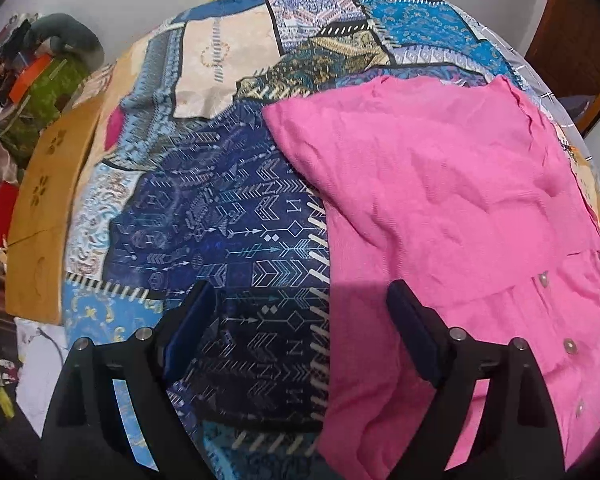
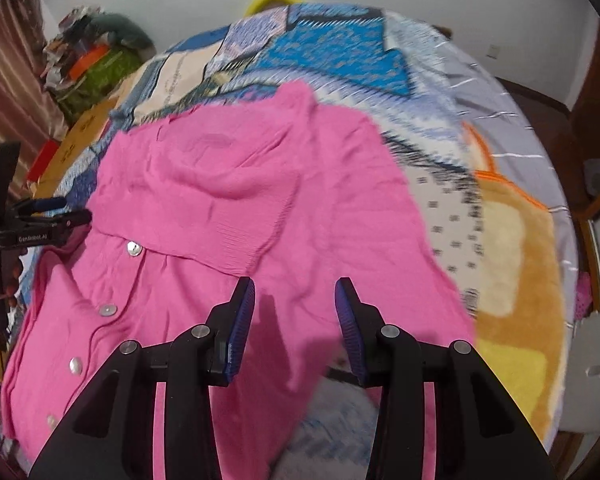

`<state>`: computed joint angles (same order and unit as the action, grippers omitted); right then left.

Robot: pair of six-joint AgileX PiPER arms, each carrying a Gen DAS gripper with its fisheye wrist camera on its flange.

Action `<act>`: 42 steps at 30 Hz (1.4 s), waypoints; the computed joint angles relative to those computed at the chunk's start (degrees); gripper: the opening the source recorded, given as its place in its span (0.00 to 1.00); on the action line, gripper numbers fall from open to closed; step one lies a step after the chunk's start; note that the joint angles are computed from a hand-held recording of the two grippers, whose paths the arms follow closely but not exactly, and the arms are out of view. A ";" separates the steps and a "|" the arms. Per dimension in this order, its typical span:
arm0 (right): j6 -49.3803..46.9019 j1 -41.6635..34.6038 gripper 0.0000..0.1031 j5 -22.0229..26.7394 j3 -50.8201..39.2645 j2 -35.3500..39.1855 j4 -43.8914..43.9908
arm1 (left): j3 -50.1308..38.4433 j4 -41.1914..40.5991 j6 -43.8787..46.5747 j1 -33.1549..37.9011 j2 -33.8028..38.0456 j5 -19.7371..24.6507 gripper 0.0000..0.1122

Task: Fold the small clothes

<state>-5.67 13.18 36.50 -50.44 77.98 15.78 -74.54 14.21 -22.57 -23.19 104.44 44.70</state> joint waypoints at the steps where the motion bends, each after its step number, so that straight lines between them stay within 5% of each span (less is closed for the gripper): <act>1: -0.42 -1.25 0.37 0.75 0.22 -1.52 0.12 | -0.10 0.71 -0.73 -0.49 -0.61 0.52 0.78; 13: -15.02 -24.42 0.44 9.85 5.29 -14.62 6.68 | -10.22 -2.53 -3.93 -5.31 -0.95 6.01 0.78; 15: -18.51 -28.36 0.54 10.20 7.80 -15.11 8.74 | -12.70 -2.76 -4.52 -6.67 0.56 7.22 0.78; 23: -31.63 -39.39 0.54 8.31 16.24 -7.25 18.21 | -18.44 -1.62 -4.77 -11.84 6.34 10.51 0.78; 39: -44.28 -36.47 0.54 7.67 18.76 5.30 39.51 | -20.76 -3.38 -4.02 -14.24 13.53 10.97 0.82; 42: -46.07 -35.30 0.37 6.08 19.90 3.91 41.59 | -21.00 -1.65 -4.54 -15.33 14.36 10.99 0.85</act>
<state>-51.74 -22.12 42.59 -30.54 81.90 57.37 -95.54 12.56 -27.11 -38.52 118.80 55.69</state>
